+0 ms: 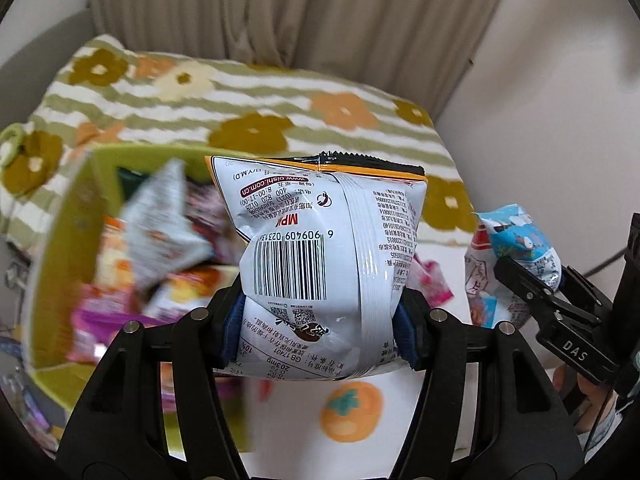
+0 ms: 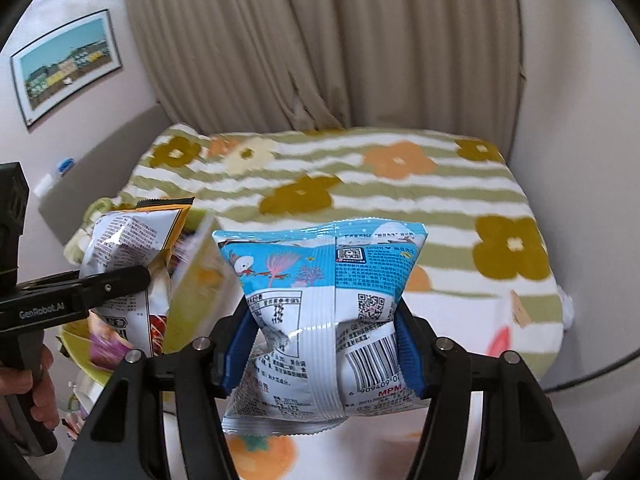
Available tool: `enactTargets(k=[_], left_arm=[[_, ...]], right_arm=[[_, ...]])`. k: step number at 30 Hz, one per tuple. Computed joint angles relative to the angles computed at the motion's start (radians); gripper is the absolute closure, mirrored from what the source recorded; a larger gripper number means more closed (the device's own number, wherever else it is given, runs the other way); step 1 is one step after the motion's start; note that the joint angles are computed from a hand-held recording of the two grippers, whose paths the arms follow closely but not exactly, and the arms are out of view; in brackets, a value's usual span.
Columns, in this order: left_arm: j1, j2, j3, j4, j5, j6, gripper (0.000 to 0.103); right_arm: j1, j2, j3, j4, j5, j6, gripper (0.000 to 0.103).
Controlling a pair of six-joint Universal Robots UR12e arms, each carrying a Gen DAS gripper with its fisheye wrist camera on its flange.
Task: Organize snacks
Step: 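Carry the white-silver bag into the box and open left tool while right tool drops blue bag in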
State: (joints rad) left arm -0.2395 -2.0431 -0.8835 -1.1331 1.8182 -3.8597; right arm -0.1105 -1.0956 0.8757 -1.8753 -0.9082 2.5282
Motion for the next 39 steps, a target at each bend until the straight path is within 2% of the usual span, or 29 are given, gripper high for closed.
enactTargets(k=[5,10,15,22,24,25,26,28,31,39], left_arm=[[0.043,0.097,-0.114,0.017,0.051,-0.002,0.046],[0.095,0.170,-0.207,0.014,0.061,0.012,0.046],[0.162,0.215,-0.285,0.002,0.004,0.062,0.046],[0.227,0.214,-0.339,0.015,-0.106,0.141,0.046],[0.235,0.212,-0.347,0.009,-0.113,0.155,0.041],[0.239,0.211,-0.350,0.008,-0.118,0.161,0.031],[0.244,0.211,-0.353,0.002,-0.123,0.166,0.012],[0.245,0.218,-0.367,0.013,-0.120,0.166,0.001],[0.252,0.239,-0.400,0.052,-0.147,0.160,0.000],[0.234,0.292,-0.446,0.067,-0.122,0.123,0.001]], right_arm=[[0.043,-0.020,0.015,-0.019,0.038,0.008,0.045],[0.097,-0.035,0.033,-0.034,0.047,0.021,0.045],[0.148,-0.042,0.054,-0.054,0.020,0.058,0.045],[0.203,-0.055,0.087,-0.099,-0.073,0.150,0.045],[0.212,-0.060,0.098,-0.109,-0.095,0.172,0.045],[0.215,-0.062,0.101,-0.111,-0.103,0.179,0.045],[0.218,-0.063,0.103,-0.112,-0.110,0.184,0.045],[0.226,-0.066,0.108,-0.112,-0.128,0.189,0.045],[0.232,-0.066,0.108,-0.106,-0.141,0.189,0.045],[0.240,-0.050,0.087,-0.106,-0.101,0.205,0.045]])
